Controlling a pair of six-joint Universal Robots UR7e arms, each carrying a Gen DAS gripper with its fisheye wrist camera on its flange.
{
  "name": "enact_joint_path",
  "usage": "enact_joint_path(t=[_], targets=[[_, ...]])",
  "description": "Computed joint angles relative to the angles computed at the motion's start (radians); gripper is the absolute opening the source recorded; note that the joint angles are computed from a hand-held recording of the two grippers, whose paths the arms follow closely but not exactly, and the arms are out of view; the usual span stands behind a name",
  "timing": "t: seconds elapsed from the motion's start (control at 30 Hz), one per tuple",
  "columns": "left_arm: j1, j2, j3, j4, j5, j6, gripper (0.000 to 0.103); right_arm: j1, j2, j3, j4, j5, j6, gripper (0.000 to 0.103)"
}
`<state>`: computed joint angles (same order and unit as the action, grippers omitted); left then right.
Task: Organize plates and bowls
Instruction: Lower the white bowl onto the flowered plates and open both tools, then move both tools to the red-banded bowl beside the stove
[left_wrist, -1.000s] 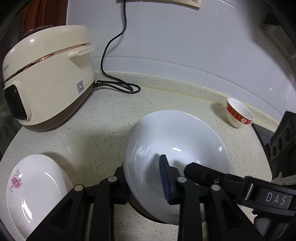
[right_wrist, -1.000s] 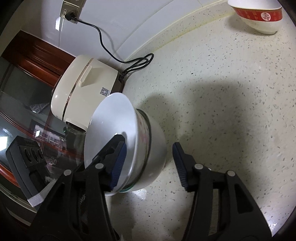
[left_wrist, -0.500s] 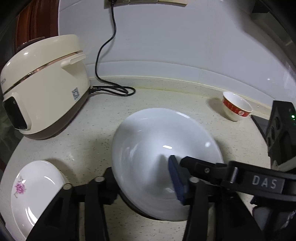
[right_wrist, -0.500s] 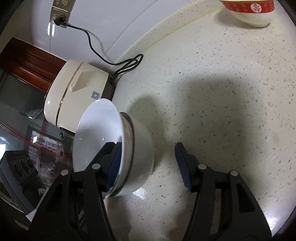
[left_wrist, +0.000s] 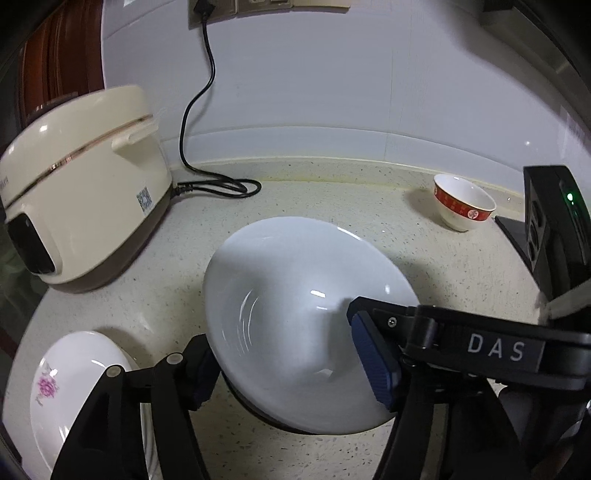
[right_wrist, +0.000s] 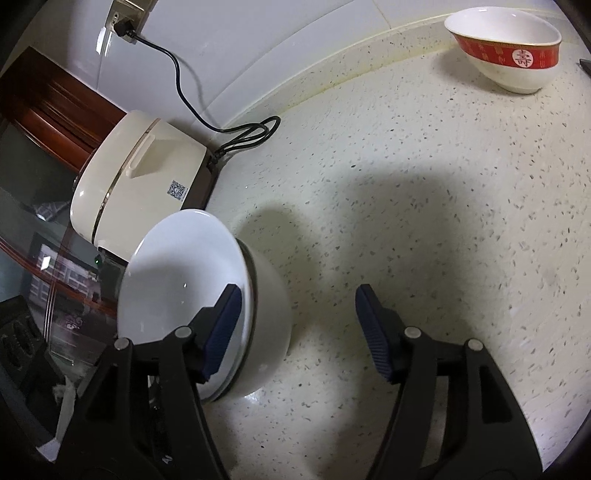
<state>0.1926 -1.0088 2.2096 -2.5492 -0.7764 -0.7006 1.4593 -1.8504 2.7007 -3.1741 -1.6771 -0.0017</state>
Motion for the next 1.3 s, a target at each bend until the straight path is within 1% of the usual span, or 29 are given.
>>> enact_joint_path(t=[0.07,0.1,0.13,0.17,0.23,0.33,0.4,0.47,0.53,0.57,0.63,0.73,0.77,0.83,0.93,1.03,1.13,1.2,1.23,1.3], targets=[[-0.009,0.003,-0.008,0.044,0.026,-0.007,0.073,0.011,0.006,-0.005,0.003,-0.013,-0.006,0.07],[-0.01,0.005,-0.014,0.077,0.036,-0.01,0.075,0.024,0.013,-0.009,0.003,-0.033,-0.01,0.07],[-0.01,0.004,-0.014,0.081,0.038,-0.003,0.076,0.037,0.02,-0.013,0.002,-0.055,-0.011,0.071],[-0.004,0.001,-0.018,0.094,0.031,0.008,0.076,0.05,0.029,-0.016,-0.002,-0.074,-0.014,0.071],[0.008,-0.007,-0.012,0.075,0.012,0.032,0.077,0.067,0.042,-0.019,-0.011,-0.098,-0.022,0.072],[0.028,-0.029,-0.003,0.049,-0.018,0.052,0.081,0.069,0.043,-0.018,-0.013,-0.094,-0.033,0.076],[0.033,-0.048,0.003,0.063,-0.029,0.042,0.081,0.058,0.034,-0.015,-0.007,-0.078,-0.037,0.077],[0.027,-0.077,0.019,0.075,-0.024,0.021,0.081,0.03,0.01,-0.011,0.01,-0.04,-0.036,0.077],[0.021,-0.105,0.035,0.065,-0.02,0.004,0.081,-0.009,-0.033,-0.001,0.021,0.014,-0.038,0.077],[0.017,-0.122,0.047,0.052,-0.013,-0.008,0.082,-0.016,-0.039,0.001,0.015,0.032,-0.035,0.077],[0.008,-0.138,0.053,0.047,0.006,-0.023,0.083,-0.048,-0.086,0.011,0.028,0.091,-0.046,0.077],[-0.005,-0.144,0.046,0.081,0.03,-0.046,0.083,-0.084,-0.139,0.024,0.044,0.167,-0.064,0.079],[-0.01,-0.143,0.043,0.086,0.034,-0.054,0.083,-0.089,-0.151,0.025,0.053,0.181,-0.07,0.079],[-0.017,-0.138,0.035,0.101,0.028,-0.064,0.083,-0.084,-0.156,0.025,0.061,0.186,-0.077,0.08],[-0.03,-0.116,0.014,0.139,0.022,-0.074,0.083,-0.065,-0.146,0.019,0.064,0.154,-0.075,0.08],[-0.05,-0.094,-0.002,0.164,0.025,-0.095,0.083,-0.082,-0.166,0.022,0.089,0.177,-0.078,0.08],[-0.068,-0.066,-0.022,0.155,0.007,-0.077,0.083,-0.08,-0.208,0.026,0.098,0.164,-0.08,0.081],[-0.083,-0.04,-0.039,0.154,0.008,-0.067,0.083,-0.082,-0.241,0.029,0.094,0.148,-0.076,0.082],[-0.09,-0.027,-0.047,0.152,0.011,-0.063,0.083,-0.092,-0.268,0.031,0.094,0.142,-0.069,0.083],[-0.101,0.002,-0.065,0.141,0.008,-0.053,0.083,-0.133,-0.329,0.032,0.121,0.168,-0.057,0.083]])
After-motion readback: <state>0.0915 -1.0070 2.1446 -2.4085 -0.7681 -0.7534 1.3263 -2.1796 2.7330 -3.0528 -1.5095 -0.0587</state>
